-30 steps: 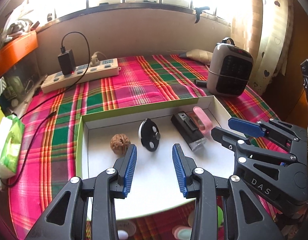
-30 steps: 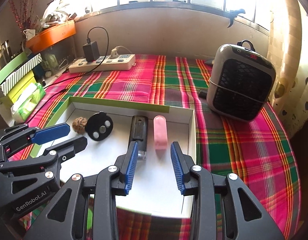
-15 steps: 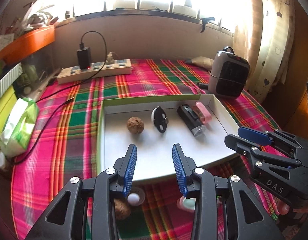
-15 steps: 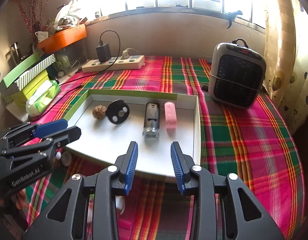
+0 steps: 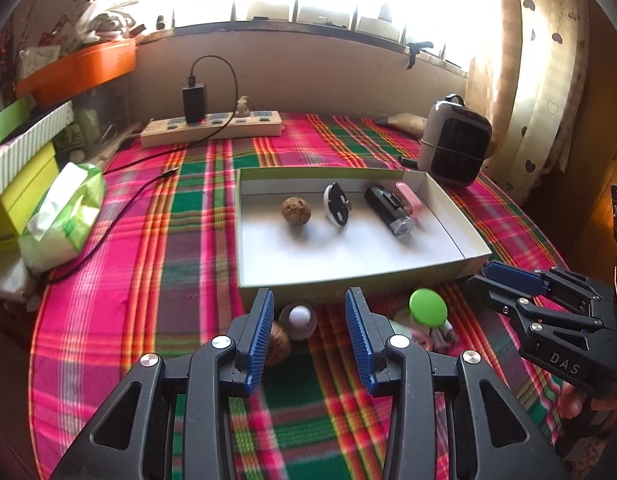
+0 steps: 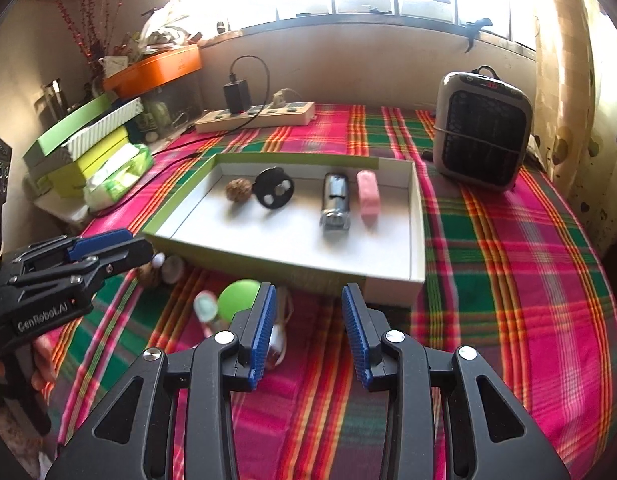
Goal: Organize objects
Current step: 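Withdraw both tools from the box toward the remaining objects, then lower the left gripper onto the second brown walnut and close it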
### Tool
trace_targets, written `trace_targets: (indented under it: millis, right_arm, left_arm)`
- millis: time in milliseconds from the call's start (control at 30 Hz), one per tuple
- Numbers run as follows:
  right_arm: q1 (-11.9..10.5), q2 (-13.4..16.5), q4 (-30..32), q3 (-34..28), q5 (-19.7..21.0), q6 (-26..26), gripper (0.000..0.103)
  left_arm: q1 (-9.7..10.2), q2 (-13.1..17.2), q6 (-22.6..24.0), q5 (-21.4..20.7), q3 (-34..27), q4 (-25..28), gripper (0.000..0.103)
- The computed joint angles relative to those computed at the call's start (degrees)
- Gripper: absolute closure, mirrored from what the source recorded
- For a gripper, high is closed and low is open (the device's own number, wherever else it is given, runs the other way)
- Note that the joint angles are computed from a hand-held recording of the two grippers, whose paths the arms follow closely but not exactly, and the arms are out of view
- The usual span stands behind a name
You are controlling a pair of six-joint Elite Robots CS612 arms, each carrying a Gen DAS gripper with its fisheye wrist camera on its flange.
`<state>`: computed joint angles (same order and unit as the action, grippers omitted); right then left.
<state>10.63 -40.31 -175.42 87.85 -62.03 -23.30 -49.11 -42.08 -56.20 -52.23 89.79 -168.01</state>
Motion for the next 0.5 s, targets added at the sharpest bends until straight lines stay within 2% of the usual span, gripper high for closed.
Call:
trace_targets:
  millis: [133, 200, 500]
  right_arm:
    - [-0.26, -0.61, -0.59, 1.67, 1.70, -1.29, 0.066]
    - [-0.40, -0.79, -0.32, 2.17, 2.77, -1.51, 0.058]
    - [-0.45, -1.25, 1.21, 3.73, 5.14, -3.97, 0.058]
  left_arm:
    - [-0.54, -0.65, -0.60, 0.85, 1.53, -0.98, 0.063]
    - [-0.73, -0.90, -1.19, 0.82, 2.38, -1.61, 0.063]
    - [-0.78, -1.17, -5.34, -0.63, 4.31, -0.19, 0.062]
